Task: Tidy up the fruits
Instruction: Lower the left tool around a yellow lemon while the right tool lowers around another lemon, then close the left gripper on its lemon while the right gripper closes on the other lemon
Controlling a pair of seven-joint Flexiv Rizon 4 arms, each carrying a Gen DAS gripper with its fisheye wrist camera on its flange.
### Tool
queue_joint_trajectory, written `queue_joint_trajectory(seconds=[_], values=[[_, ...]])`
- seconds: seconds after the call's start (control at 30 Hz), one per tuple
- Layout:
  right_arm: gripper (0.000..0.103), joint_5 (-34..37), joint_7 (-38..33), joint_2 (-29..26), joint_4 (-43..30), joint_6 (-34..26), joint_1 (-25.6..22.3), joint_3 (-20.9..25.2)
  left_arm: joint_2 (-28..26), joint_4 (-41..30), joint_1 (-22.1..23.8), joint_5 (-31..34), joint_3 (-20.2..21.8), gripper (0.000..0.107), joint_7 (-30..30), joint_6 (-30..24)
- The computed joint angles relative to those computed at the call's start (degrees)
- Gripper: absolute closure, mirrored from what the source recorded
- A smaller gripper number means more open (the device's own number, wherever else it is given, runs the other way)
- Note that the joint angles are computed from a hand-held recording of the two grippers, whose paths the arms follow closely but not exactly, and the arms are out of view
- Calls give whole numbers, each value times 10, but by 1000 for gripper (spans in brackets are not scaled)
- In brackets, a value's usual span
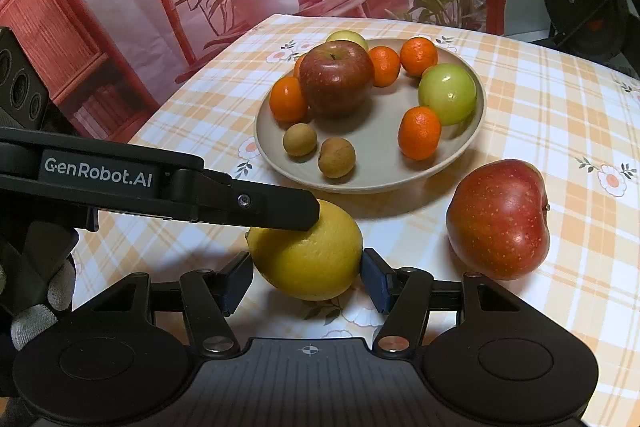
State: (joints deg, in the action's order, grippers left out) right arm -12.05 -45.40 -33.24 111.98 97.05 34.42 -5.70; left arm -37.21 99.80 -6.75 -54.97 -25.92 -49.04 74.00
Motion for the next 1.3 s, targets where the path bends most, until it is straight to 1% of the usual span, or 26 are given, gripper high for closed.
queue_joint_trajectory(seconds=[0.2, 0.43, 0.57, 0.8, 0.93, 1.0, 1.13, 1.3], values=[[48, -1, -5, 1, 1, 1, -4, 5, 9, 13, 9, -17, -7, 60, 8, -1], [48, 4, -4, 0, 2, 6, 3, -2, 21, 33, 14, -81, -12, 61, 32, -2], [48, 3, -7, -1, 1, 4, 3, -2, 20, 29, 2, -119, -4, 61, 47, -4], [48, -28, -40, 12, 8, -13, 8, -15, 19, 21, -20, -141, 16, 60, 63, -6], [49, -60, -77, 18, 13, -29, 8, -21, 18, 17, -29, -150, 23, 60, 67, -2], [51, -77, -92, 19, 16, -35, 13, -31, 17, 15, -32, -151, 25, 60, 68, 1], [51, -89, -114, 16, 16, -27, 3, -25, 14, 12, -34, -155, 25, 60, 71, 3], [52, -81, -134, 5, 9, -17, -15, -6, 11, 7, -37, -160, 25, 60, 69, 11]])
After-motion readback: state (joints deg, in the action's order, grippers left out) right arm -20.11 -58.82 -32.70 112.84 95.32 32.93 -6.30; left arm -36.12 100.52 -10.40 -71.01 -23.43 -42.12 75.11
